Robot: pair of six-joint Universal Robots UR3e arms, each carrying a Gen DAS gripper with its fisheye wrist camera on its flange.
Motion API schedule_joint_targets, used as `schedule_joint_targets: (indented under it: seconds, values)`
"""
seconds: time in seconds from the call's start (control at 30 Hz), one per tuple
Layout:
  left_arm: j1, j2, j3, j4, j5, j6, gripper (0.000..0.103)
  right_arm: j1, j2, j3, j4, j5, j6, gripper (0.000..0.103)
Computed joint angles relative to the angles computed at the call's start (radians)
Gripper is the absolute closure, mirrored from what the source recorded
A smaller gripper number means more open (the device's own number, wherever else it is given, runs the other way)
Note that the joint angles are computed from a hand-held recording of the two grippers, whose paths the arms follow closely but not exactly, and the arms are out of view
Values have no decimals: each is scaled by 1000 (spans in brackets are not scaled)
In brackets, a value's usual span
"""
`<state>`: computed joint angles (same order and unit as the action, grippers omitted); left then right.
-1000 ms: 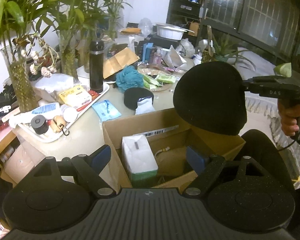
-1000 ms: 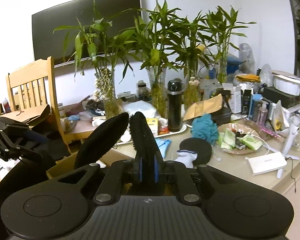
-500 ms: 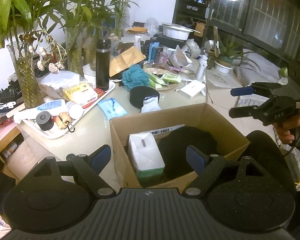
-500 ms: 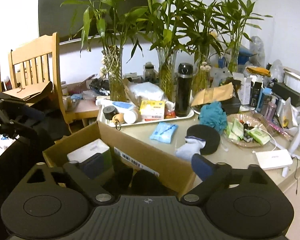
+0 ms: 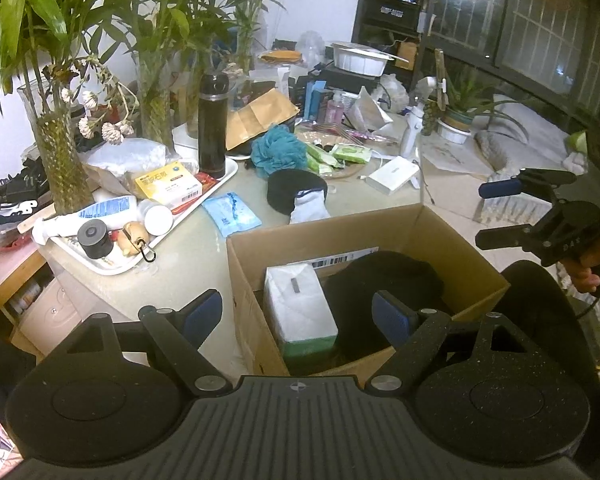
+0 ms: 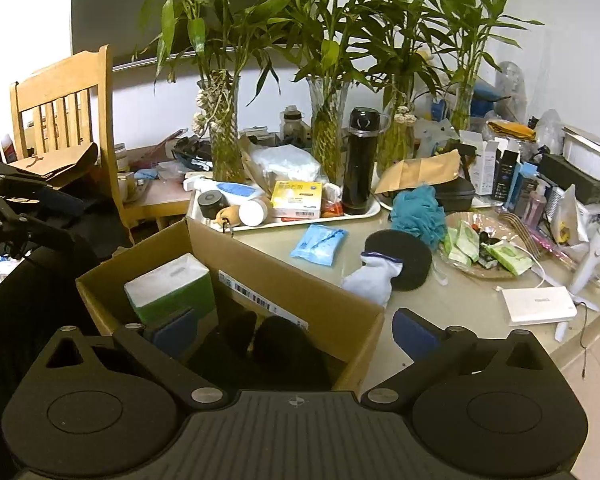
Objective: Organize soft objects
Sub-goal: 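Open the right tool to drop the earmuff in the box while the left tool releases the packet, then move the right tool to the white sock while the left tool moves toward the blue wipes pack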
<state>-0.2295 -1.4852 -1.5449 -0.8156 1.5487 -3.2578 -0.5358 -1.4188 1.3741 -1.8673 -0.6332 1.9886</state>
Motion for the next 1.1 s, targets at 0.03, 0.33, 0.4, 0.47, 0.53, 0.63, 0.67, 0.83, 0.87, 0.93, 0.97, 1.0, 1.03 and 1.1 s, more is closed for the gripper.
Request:
schedule_joint_targets:
  seconds: [0.03,0.33,0.4,0.47,0.53,0.63,0.67,0.83,0.87,0.93,0.97,1.0,1.03,1.1]
  values:
    - [0,0,0,0,1,1,20,-3,-3,3,-1,2,0,0]
    - [2,-2,5,-7,12,-12,20,-7,21,-31,10,17,36,0]
    - [2,-1,6,-10,13,-12,20,-6,31,-39,2,15,62,0]
    - [2,-1,7,-13,14,-11,20,-4,39,-48,-5,13,85,0]
    - [1,-2,8,-13,15,-12,20,-3,48,-64,14,10,88,0]
    - [2,-3,9,-14,14,-12,20,-1,57,-78,22,6,101,0]
    - [2,-3,9,-14,14,-12,20,0,60,-82,24,6,105,0]
    - [3,-3,10,-15,13,-10,20,3,75,-96,25,4,129,0]
    - [2,-4,11,-15,14,-11,20,4,77,-97,20,3,134,0]
    - [0,-7,9,-11,16,-11,20,4,78,-92,0,1,151,0]
    - [0,-7,9,-11,16,-11,20,7,75,-82,-22,-6,167,0]
    - [2,-7,8,-10,15,-10,20,9,76,-77,-40,-12,179,0]
    - [0,-8,12,-13,17,-12,20,10,76,-70,-61,-15,191,0]
    - [3,-13,12,-10,15,-11,20,14,75,-47,-121,-23,226,0]
